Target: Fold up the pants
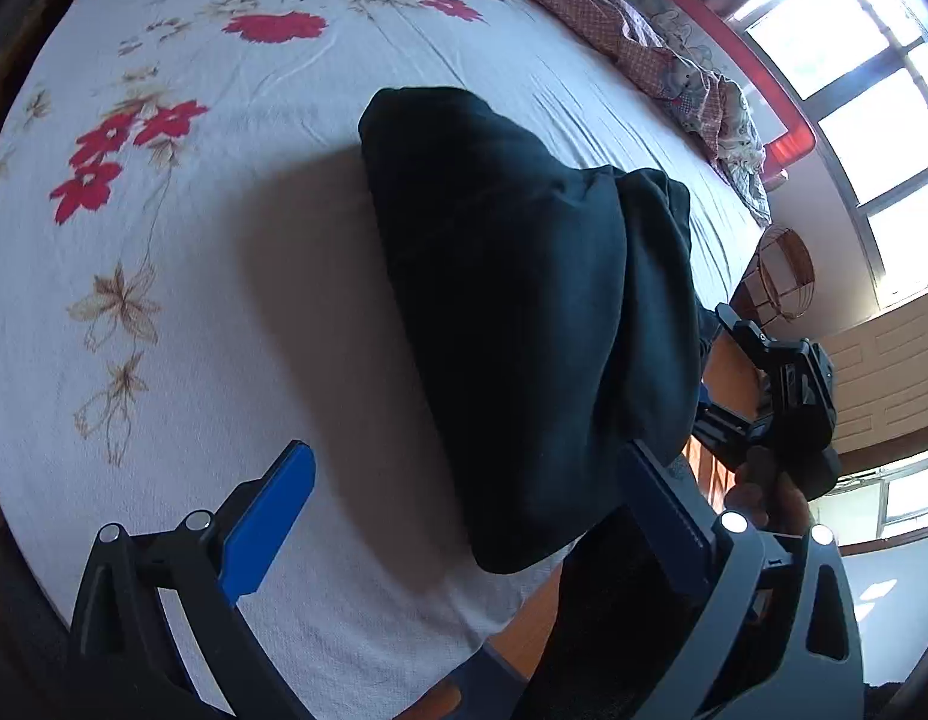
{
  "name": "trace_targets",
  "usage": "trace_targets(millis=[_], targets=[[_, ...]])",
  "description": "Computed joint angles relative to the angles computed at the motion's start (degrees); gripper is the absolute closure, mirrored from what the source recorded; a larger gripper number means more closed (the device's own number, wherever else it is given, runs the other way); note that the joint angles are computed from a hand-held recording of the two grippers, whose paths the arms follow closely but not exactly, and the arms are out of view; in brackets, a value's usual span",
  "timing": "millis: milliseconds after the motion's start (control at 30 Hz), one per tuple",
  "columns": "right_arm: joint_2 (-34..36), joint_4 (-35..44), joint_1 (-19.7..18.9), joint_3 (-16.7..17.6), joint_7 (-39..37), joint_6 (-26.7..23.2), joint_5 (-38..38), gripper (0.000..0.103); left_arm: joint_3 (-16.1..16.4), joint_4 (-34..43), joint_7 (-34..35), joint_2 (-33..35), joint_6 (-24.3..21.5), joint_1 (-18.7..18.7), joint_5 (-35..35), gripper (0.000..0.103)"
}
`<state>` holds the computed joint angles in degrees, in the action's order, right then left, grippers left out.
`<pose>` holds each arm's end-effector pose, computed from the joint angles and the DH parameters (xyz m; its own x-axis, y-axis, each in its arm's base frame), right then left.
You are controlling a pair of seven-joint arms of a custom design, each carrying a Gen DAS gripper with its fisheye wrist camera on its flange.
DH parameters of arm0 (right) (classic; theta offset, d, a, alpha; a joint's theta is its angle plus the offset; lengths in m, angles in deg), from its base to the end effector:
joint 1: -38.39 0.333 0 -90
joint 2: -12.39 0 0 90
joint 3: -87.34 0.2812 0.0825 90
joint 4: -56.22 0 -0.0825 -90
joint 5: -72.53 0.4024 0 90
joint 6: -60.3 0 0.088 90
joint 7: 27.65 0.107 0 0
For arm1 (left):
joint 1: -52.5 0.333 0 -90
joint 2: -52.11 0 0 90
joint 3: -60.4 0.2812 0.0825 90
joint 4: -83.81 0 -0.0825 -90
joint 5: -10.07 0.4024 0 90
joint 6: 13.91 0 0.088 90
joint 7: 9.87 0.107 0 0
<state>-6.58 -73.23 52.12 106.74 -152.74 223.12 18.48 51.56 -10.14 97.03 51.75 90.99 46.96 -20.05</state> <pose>0.4120 0.3348 0.5312 -0.4090 -0.3240 -0.8531 -0.3195 0.9265 -0.1987 0.5667 -0.1874 0.5950 -0.4613 -0.7753 0.4314 -0.8838 0.3590 -0.2999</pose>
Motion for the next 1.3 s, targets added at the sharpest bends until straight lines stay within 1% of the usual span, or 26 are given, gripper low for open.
trace_targets(millis=[33,67,100,133,200,233,267,300,333,367,400,467,500,533,567,600,700,767,900,933,1033,1067,1133,1233,1267,1300], targets=[[-2.10,-0.26,2.91,-1.29,-5.80,-5.09,5.33,0.034,-0.07,-1.16,0.04,-0.67,0.79,-0.08,-0.67,0.002],[-3.84,-0.32,3.83,-1.02,-7.59,-9.13,7.10,0.034,-0.13,-1.88,0.47,-1.11,1.58,-0.20,-1.29,0.002],[-5.43,-0.58,2.74,0.61,-5.36,-10.97,4.86,0.034,-0.24,-2.32,1.14,-1.39,2.41,-0.40,-1.59,0.002],[-6.39,-0.92,1.37,1.41,-3.30,-9.61,1.08,0.034,-0.41,-2.38,1.44,-1.38,3.10,-0.67,-1.50,0.002],[-7.82,-2.66,1.79,-0.66,-6.66,-5.66,1.48,0.034,-0.56,-1.52,1.18,-0.54,2.69,-1.06,-2.41,0.002],[-7.95,-2.87,0.45,-0.26,-5.91,-3.04,0.32,0.034,-0.58,-1.13,1.08,-0.23,2.13,-1.15,-3.54,0.002],[-7.16,-2.12,-0.42,0.07,-6.39,-1.86,0.21,0.034,-0.70,-1.15,0.86,-0.44,1.92,-1.31,-4.19,0.002],[-6.70,-1.36,0.20,0.67,-8.39,-3.55,1.74,0.034,-0.80,-1.12,0.96,-0.52,1.99,-1.47,-4.43,0.002],[-5.84,-0.44,1.21,0.05,-10.55,-4.63,2.43,0.034,-0.85,-1.25,1.28,-0.77,2.10,-1.59,-4.63,0.002],[-2.99,1.97,0.22,0.28,-13.02,-4.39,3.30,0.034,-0.78,-1.47,1.60,-1.03,2.11,-1.61,-4.95,0.002],[-1.69,2.81,0.43,0.00,-13.83,-4.10,3.90,0.034,-0.66,-1.71,1.77,-1.38,1.98,-1.59,-5.41,0.002],[-1.29,2.35,1.86,-0.39,-16.14,-6.20,6.18,0.034,-0.45,-1.58,1.76,-1.42,1.63,-1.51,-5.53,0.002],[-2.62,1.60,4.14,-1.24,-17.51,-9.02,7.62,0.034,-0.35,-1.51,1.49,-1.39,1.53,-1.42,-5.23,0.002],[-1.95,2.28,4.41,-1.19,-21.54,-10.47,10.20,0.034,-0.24,-1.47,1.29,-1.33,1.37,-1.32,-5.20,0.002],[-1.50,2.87,5.09,-1.42,-23.57,-11.86,11.35,0.034,-0.20,-1.22,0.91,-1.04,1.26,-1.26,-5.15,0.002],[-2.50,2.36,6.14,-1.56,-25.26,-13.75,12.92,0.034,-0.11,-1.14,0.48,-0.86,1.22,-1.12,-4.99,0.002],[-0.41,5.23,7.21,-1.66,-30.10,-18.13,14.77,0.034,0.02,-1.04,-0.28,-0.53,0.92,-0.80,-5.17,0.002],[1.27,7.72,8.15,-1.76,-33.66,-22.01,15.84,0.036,-0.04,-0.99,-0.63,-0.41,0.77,-0.71,-5.06,0.002],[5.51,14.65,10.28,-1.56,-41.28,-32.57,15.91,0.048,-0.25,-0.89,-0.75,-0.21,0.37,-0.76,-5.02,0.002],[6.95,16.84,10.90,-1.55,-43.62,-35.62,15.58,0.058,-0.30,-0.81,-0.79,-0.13,0.15,-0.79,-4.98,0.002],[11.49,23.03,12.92,-2.49,-50.56,-43.00,15.76,0.058,-0.40,-0.90,-0.78,-0.10,-0.07,-0.89,-4.88,0.002],[12.46,23.99,13.46,-3.34,-52.27,-43.73,17.08,0.058,-0.42,-0.86,-0.92,-0.03,-0.22,-0.91,-4.73,0.002],[12.85,24.25,14.22,-4.34,-51.59,-44.41,17.66,0.058,-0.42,-0.59,-1.32,0.21,-0.59,-0.91,-4.88,0.002],[16.04,28.00,15.63,-4.86,-57.67,-48.27,17.07,0.059,-0.41,-0.78,-1.46,0.08,-0.16,-0.86,-4.75,0.002],[16.90,28.85,16.07,-5.21,-60.64,-48.83,17.17,0.074,-0.41,-0.65,-1.65,0.25,-0.26,-0.86,-4.72,0.002],[16.70,28.40,16.35,-5.66,-62.54,-47.77,17.06,0.075,-0.40,-0.46,-1.90,0.46,-0.44,-0.83,-4.72,0.002]])
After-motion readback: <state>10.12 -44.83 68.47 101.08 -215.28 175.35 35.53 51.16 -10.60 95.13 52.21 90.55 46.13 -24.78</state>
